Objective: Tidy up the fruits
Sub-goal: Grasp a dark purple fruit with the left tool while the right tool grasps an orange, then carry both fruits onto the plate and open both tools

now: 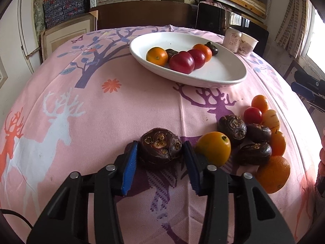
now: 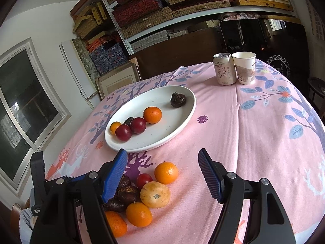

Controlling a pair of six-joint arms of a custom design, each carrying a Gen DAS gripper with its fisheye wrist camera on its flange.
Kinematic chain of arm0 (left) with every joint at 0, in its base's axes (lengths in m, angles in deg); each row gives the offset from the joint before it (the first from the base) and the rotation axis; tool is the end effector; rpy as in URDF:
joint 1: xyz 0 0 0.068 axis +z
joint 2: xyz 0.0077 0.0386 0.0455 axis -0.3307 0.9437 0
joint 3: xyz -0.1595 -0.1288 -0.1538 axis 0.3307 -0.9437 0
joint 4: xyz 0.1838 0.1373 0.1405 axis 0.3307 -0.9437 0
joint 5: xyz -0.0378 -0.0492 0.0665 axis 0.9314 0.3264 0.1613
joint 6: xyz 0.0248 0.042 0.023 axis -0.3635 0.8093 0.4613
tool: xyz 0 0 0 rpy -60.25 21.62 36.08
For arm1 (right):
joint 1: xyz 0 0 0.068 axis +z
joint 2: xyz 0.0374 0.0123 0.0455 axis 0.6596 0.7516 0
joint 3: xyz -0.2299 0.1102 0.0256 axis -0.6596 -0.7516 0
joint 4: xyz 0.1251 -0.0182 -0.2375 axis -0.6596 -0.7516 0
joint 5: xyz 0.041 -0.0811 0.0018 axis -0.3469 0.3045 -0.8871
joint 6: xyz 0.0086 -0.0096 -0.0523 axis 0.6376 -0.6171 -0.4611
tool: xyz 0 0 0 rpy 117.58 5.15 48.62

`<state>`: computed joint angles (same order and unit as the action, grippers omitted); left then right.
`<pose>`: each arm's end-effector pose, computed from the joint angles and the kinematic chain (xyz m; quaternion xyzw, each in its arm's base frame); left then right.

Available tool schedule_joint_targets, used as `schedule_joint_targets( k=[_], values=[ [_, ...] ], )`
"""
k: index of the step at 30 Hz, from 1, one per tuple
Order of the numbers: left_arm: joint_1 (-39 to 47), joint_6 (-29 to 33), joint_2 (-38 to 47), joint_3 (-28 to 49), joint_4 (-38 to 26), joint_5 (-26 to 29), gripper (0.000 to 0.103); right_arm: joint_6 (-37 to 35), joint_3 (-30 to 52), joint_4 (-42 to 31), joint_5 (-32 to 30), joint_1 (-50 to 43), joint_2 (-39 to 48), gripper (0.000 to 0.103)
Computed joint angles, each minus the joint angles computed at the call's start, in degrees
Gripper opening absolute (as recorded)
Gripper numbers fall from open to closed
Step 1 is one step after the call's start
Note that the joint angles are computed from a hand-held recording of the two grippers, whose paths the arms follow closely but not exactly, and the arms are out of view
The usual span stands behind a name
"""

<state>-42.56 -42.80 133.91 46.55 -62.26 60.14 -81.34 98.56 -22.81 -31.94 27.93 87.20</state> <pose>0.2426 -0.1030 0.0628 0.1207 0.9328 -0.0750 0.3312 0.2628 -0.0443 0.0821 0.0243 0.8792 0.1953 0.4339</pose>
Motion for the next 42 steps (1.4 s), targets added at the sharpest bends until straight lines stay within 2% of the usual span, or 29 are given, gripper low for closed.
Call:
schedule_joint_targets(
  k=[6, 13, 18, 21, 26, 28, 33, 42],
  values=[
    [0.7, -0.8, -3.4, -2.5, 2.1, -1.4, 0.044, -0.2, 2.2, -2.0, -0.5, -0.1, 2.6, 0.073],
    [1.0, -0.6, -3.5, -2.4, 2.2, -1.3, 0.044, 0.3, 8.4, -6.9, -2.0, 0.9, 10.6, 0.072],
    [0.3, -0.1, -3.0, -2.3, 2.3, -1.7, 0.044, 1.0, 12.0, -9.5, -2.0, 2.4, 14.9, 0.061],
    [0.0, 0.0, -2.6, -2.0, 2.0, -1.8, 0.044, 1.5, 12.9, -9.1, -1.1, 3.4, 16.4, 0.056],
    [0.0, 0.1, -2.2, -1.8, 1.9, -1.8, 0.044, 2.0, 15.1, -9.6, -0.2, 5.0, 19.0, 0.041],
    [0.0, 0.1, -1.9, -1.5, 1.7, -1.7, 0.044, 2.3, 15.4, -8.9, -0.6, 5.1, 19.8, 0.038],
    [0.4, 0.2, -1.0, -1.0, 1.2, -0.4, 0.044, 2.4, 13.9, -6.9, -1.0, 4.5, 19.1, 0.038],
    [1.3, -0.9, -4.7, -3.5, 4.0, 0.3, 0.044, 3.0, 6.3, -0.6, -2.6, 0.4, 10.5, 0.038]
  ],
)
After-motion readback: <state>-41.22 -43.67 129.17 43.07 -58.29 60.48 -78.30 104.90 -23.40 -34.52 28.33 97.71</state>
